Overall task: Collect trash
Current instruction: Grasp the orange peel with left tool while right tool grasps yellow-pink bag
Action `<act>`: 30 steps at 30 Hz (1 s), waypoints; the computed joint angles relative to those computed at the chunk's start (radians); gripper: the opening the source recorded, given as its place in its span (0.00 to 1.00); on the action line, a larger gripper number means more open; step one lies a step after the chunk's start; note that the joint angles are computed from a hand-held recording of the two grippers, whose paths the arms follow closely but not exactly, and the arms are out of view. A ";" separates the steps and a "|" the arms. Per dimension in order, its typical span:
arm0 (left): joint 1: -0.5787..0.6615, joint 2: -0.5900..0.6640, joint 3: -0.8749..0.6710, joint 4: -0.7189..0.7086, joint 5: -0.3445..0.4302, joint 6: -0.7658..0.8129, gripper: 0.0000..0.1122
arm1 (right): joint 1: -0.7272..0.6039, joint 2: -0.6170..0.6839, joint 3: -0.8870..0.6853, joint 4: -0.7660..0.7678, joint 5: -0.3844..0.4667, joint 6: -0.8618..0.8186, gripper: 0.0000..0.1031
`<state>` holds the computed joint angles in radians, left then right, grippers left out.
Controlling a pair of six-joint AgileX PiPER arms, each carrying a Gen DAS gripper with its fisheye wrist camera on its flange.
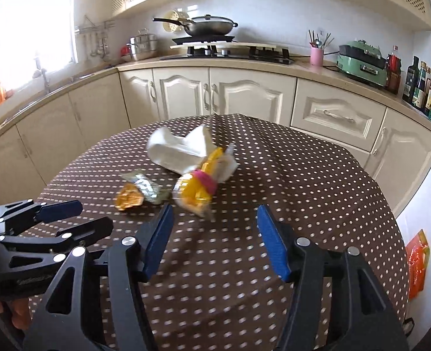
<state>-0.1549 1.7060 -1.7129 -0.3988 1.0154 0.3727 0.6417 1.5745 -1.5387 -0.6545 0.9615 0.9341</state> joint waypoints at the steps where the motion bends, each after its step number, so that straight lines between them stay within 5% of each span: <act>1: -0.016 0.031 -0.035 0.016 0.010 -0.022 0.55 | -0.025 0.001 0.003 0.025 -0.018 -0.022 0.57; 9: -0.045 0.168 -0.160 0.033 0.020 -0.073 0.55 | -0.113 0.035 -0.041 0.144 -0.070 -0.143 0.57; 12: -0.041 0.199 -0.204 0.034 0.042 -0.074 0.36 | -0.125 0.064 -0.088 0.182 -0.066 -0.187 0.59; 21: 0.040 0.110 -0.090 -0.024 -0.022 -0.016 0.35 | -0.179 0.242 -0.316 0.341 0.019 -0.338 0.60; 22: 0.051 0.101 -0.082 -0.030 -0.023 -0.014 0.35 | -0.180 0.260 -0.338 0.345 0.035 -0.349 0.59; 23: 0.062 0.092 -0.075 -0.037 -0.025 -0.010 0.35 | -0.183 0.276 -0.352 0.354 0.044 -0.359 0.39; 30: 0.154 0.004 -0.007 -0.102 -0.018 0.064 0.35 | -0.145 0.181 -0.248 0.304 0.022 -0.284 0.37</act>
<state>-0.0010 1.7102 -1.7199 -0.5013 0.9979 0.4366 0.4970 1.7552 -1.7871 -0.3502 0.9839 0.6502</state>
